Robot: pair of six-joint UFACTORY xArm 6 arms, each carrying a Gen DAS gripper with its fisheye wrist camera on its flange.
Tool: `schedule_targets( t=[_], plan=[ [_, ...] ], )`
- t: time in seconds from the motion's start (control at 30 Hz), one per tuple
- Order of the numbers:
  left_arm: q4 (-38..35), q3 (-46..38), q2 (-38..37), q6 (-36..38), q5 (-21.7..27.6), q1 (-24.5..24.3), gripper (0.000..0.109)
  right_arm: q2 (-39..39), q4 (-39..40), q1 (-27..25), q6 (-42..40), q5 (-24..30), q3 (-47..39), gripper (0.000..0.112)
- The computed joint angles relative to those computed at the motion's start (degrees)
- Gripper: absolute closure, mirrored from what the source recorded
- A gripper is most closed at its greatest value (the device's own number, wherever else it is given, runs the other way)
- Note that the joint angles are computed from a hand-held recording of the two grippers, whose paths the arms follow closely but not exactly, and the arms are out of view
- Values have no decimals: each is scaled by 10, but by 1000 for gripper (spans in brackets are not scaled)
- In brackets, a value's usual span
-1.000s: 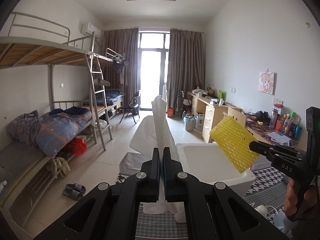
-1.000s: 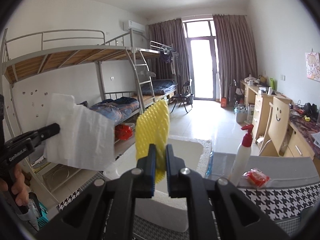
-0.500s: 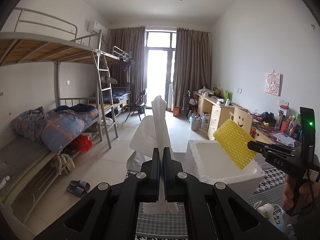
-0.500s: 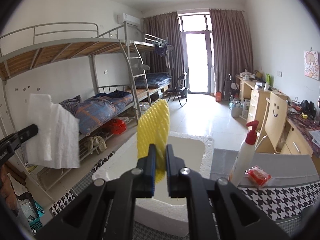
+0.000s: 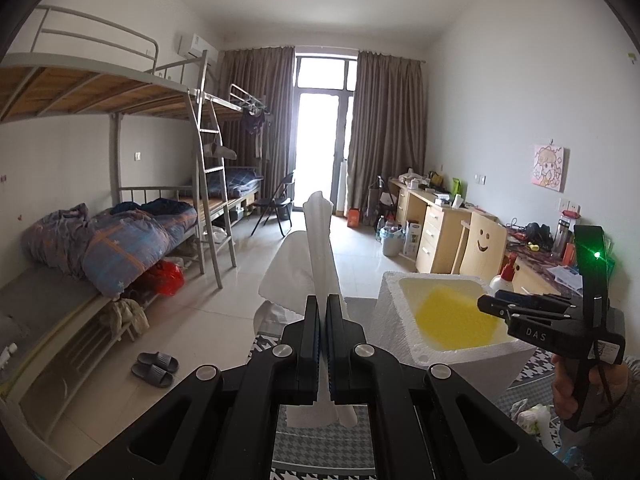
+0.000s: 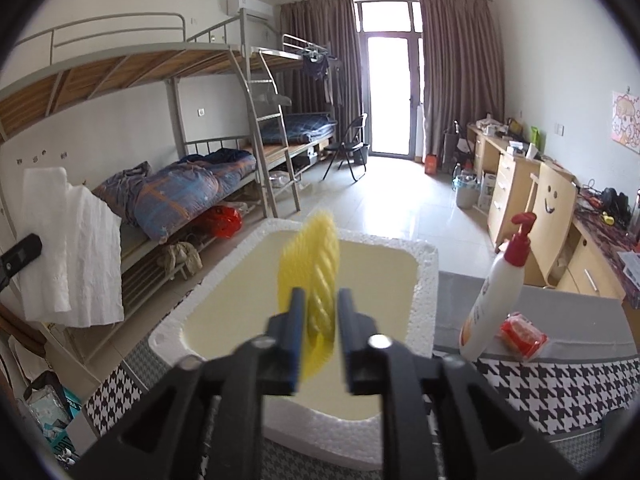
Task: Organize soft objects
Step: 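Lower the yellow sponge into the foam box and open the right tool, then lower the white tissue into the foam box and open the left tool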
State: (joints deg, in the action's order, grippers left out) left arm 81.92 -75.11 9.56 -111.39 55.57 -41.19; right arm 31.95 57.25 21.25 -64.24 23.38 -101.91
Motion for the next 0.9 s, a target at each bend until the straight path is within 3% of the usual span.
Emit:
schedule_targets(
  t=[0.03,0.13,0.5,0.9],
  plan=[
    [1,1,-1,0,-1,0,106,-1,1,0,0,-1,2,54],
    [3,5,-4,-2,-6,3,106,-10,42,1,-26,-8,11,33],
    [17,-3,-2,-3,-29,11,106,-30,64,-14,-29,21,24,21],
    [21,-50,23,24,-72,22,106,-97,199,-24,-150,3,102,12]
  ],
)
